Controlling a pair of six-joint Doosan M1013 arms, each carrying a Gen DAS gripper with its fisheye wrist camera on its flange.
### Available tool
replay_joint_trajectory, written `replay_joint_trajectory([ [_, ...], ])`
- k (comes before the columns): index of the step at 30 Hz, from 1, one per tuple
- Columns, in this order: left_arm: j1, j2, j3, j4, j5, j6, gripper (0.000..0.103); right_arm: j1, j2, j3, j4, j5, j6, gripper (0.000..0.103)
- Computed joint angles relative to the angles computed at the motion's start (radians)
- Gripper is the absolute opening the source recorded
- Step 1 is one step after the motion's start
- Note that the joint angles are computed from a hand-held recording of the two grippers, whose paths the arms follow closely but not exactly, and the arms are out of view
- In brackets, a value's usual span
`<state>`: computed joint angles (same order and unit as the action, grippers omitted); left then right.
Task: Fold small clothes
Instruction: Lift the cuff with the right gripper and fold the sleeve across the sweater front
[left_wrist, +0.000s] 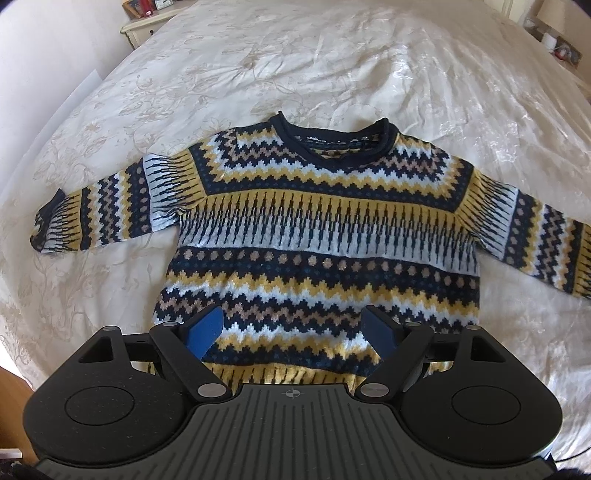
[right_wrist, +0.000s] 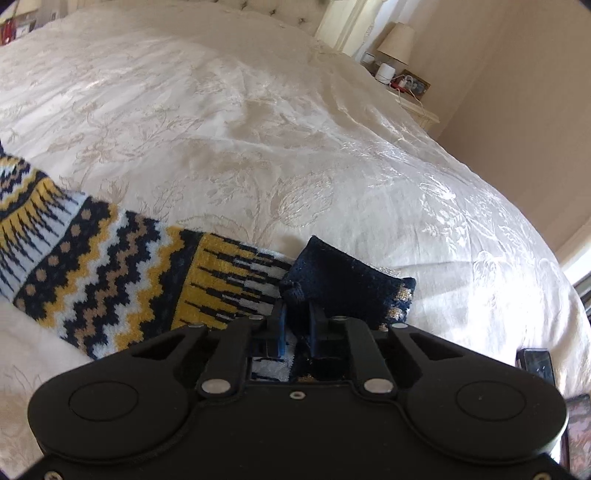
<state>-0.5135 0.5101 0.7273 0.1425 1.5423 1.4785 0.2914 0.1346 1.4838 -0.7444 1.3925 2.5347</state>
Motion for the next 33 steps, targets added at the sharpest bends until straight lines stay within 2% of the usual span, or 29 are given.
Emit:
replay_joint_trajectory([
  [6, 0.034, 0.002, 0.011, -0.051, -0.024, 0.054, 0.081, 0.026, 0.000, -0.062, -0.011, -0.005, 0.112, 0.016],
  [12, 0.083, 0.011, 0.008, -0.100, -0.053, 0.148, 0.081, 0.081, 0.057, -0.200, -0.019, -0.033, 0.157, 0.016],
  [18, 0.138, 0.033, -0.022, -0.101, -0.073, 0.195, 0.081, 0.130, 0.164, -0.372, 0.031, -0.137, 0.148, 0.016],
  [25, 0.191, 0.063, -0.055, -0.080, -0.070, 0.210, 0.081, 0.156, 0.306, -0.541, 0.162, -0.286, 0.081, 0.016],
  [31, 0.220, 0.080, -0.071, -0.064, -0.062, 0.205, 0.081, 0.165, 0.402, -0.637, 0.310, -0.354, -0.032, 0.016],
  [33, 0.226, 0.085, -0.075, -0.065, -0.063, 0.204, 0.081, 0.167, 0.418, -0.646, 0.353, -0.374, -0.066, 0.020],
])
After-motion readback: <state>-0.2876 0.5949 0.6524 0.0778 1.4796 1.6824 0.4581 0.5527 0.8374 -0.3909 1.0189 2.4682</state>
